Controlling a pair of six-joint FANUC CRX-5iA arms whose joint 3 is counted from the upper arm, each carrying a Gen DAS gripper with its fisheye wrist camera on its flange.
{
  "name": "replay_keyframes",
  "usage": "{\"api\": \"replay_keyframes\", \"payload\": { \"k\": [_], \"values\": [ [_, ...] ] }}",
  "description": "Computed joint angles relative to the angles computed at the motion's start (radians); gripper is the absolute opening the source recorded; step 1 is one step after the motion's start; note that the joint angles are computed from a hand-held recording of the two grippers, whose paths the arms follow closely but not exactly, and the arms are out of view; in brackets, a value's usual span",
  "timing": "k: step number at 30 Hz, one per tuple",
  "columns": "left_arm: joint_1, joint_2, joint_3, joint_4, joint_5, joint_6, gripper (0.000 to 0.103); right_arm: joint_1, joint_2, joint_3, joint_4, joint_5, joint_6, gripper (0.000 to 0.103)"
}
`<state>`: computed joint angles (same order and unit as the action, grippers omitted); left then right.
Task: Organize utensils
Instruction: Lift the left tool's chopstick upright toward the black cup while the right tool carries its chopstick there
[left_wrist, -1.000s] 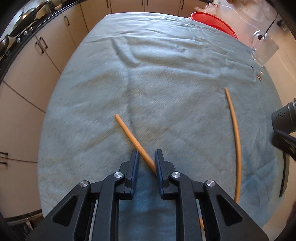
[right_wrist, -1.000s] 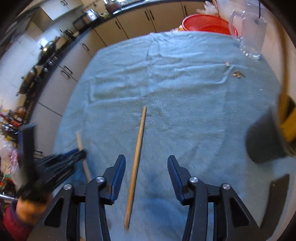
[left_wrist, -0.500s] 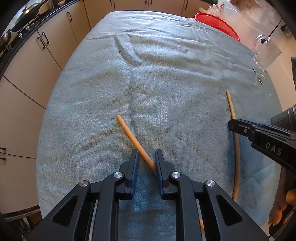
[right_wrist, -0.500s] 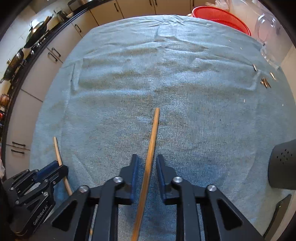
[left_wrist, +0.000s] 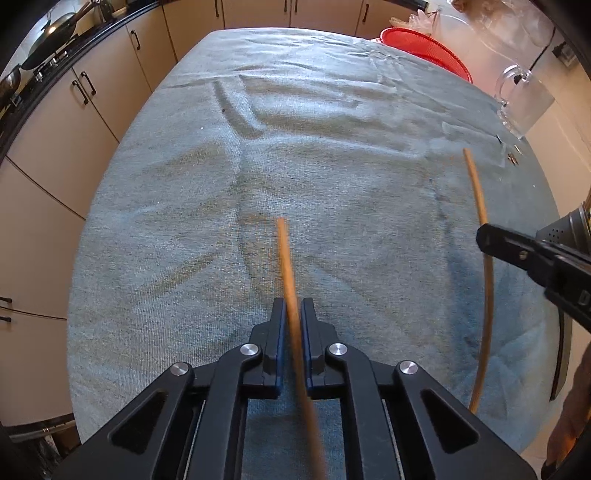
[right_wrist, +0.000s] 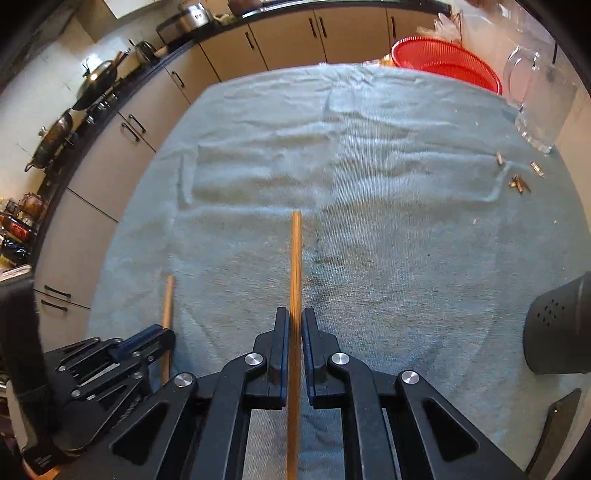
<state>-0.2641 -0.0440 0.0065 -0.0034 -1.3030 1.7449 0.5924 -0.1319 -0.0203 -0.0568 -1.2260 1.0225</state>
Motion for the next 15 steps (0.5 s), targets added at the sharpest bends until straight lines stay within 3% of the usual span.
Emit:
{"api": "replay_keyframes", "payload": {
  "k": [15],
  "values": [
    [-0.061,-0.055,0.051,-0.057,0.01,0.025,0.006,0.049,-0.126,-0.044,0.066,0.035,-0.061,0.007]
  ]
}}
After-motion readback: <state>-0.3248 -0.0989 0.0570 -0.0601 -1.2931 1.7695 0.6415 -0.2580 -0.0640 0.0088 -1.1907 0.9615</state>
